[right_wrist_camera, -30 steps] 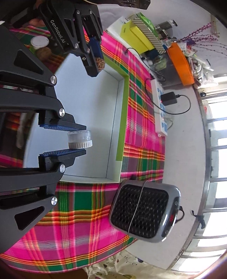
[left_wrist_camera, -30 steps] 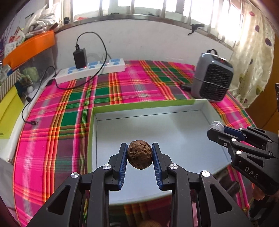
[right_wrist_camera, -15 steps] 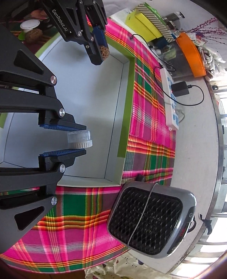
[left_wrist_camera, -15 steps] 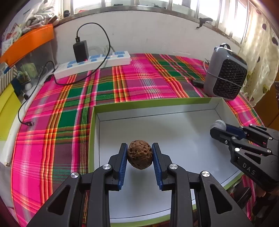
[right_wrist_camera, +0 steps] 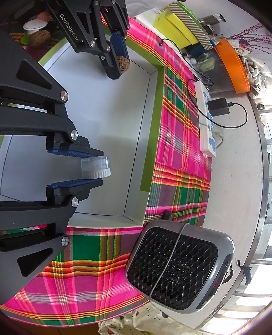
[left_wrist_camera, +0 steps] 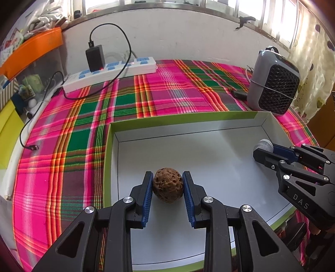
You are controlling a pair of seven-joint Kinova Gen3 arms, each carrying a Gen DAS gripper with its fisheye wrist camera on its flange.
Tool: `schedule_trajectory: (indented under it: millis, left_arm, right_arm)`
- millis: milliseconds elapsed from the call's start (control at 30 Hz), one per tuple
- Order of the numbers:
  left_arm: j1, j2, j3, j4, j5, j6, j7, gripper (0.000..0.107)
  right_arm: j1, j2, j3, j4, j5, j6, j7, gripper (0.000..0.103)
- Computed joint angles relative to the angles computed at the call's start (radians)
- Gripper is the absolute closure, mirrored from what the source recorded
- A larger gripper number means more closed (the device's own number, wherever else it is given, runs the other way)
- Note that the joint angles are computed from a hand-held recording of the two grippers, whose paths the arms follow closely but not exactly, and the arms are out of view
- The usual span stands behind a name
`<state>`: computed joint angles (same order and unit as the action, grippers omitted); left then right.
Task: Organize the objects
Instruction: 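Open both grippers to drop the ball and jar into the box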
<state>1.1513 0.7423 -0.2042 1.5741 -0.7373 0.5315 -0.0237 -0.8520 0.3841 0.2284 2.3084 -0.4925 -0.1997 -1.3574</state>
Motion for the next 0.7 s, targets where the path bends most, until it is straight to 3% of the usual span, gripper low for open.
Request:
schedule_trajectory:
  millis: [300, 500, 700]
  left_arm:
    - [-0.001, 0.003, 0.006, -0.008, -0.001, 0.015, 0.009, 0.08]
    - [0.004, -0.004, -0.001, 0.006, -0.012, 0.008, 0.029, 0.073]
    - [0.021, -0.022, -0.01, 0.028, -0.036, -0.004, 0.054, 0.073]
  right_arm:
    - [-0.009, 0.003, 0.006, -0.001, -0.012, 0.0, 0.007, 0.082]
    - [-0.006, -0.001, -0.003, 0.004, -0.024, -0.012, 0.001, 0.067]
    - [-0.012, -0.015, -0.003, 0.017, -0.045, -0.02, 0.009, 0.066]
